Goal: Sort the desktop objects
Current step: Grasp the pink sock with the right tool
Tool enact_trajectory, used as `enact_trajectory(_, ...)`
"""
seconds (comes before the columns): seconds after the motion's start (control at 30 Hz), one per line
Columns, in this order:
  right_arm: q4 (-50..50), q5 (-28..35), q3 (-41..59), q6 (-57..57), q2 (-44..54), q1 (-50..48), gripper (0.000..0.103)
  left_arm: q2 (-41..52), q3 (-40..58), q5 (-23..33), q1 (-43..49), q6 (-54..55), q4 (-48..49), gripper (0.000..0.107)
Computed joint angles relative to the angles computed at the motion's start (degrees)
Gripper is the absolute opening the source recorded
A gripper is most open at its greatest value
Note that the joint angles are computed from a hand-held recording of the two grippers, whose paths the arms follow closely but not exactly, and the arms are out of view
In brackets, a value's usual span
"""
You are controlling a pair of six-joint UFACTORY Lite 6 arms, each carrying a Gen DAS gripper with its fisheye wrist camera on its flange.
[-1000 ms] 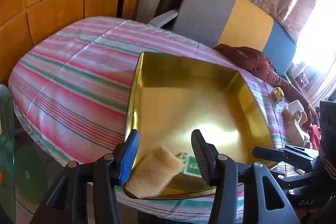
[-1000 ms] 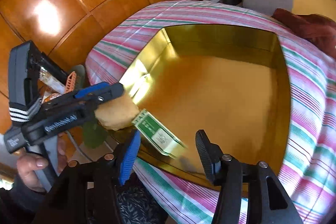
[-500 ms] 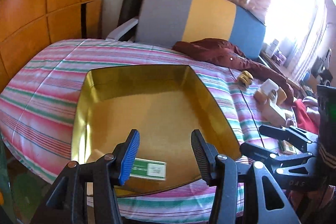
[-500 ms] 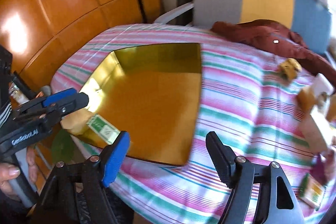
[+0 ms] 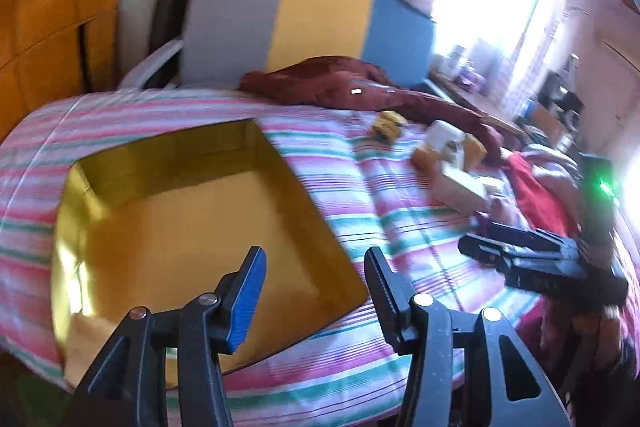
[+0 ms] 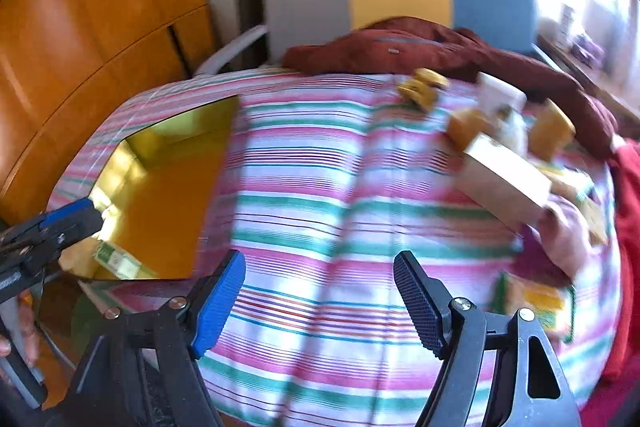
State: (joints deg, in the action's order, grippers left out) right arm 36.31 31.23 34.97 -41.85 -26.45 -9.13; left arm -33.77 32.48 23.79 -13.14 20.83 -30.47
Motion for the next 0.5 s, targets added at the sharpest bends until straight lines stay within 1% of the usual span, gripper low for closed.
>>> enact_trajectory(0.07, 4.05, 3.68, 1.3, -6.06, 1.69, -8.0, 0.077, 0.73, 0.75, -1.57, -3.9, -0.31, 0.59, 0.055)
enact_trajectory(0.1, 6.3, 6.42, 2.69, -9.52, 3.44, -13.49, 0.077, 1.07, 1.09, -2.3, -5.67, -1.02, 1.28, 0.058)
enact_trajectory(0.23, 9.98, 13.8, 9.27, -15.22, 11.43, -28.07, 0.079, 4.31, 3.47, -4.31, -11.56, -4.08, 3.22, 0.061)
enact_trajectory(0.3, 11.25, 16.5, 13.0, -16.22, 15.43, -33.44, 0.081, 6.89, 5.08, -4.77, -13.39, -2.52, 1.15, 0.064)
enact_trajectory(0.37, 11.78, 17.06, 16.36, -16.59, 19.01, -36.9, 0.083, 9.65, 6.71, -5.38, -15.48, -3.89, 1.28, 0.065)
enact_trajectory(0.43, 11.12, 15.66, 19.98, -16.05, 23.26, -38.43, 0.084, 12.44, 8.49, -4.96, -16.49, -1.82, -1.32, 0.065)
enact_trajectory(0.5, 11.14, 15.56, 24.05, -15.12, 28.54, -39.43, 0.084, 15.01, 10.07, -5.51, -18.39, -4.89, 1.23, 0.066)
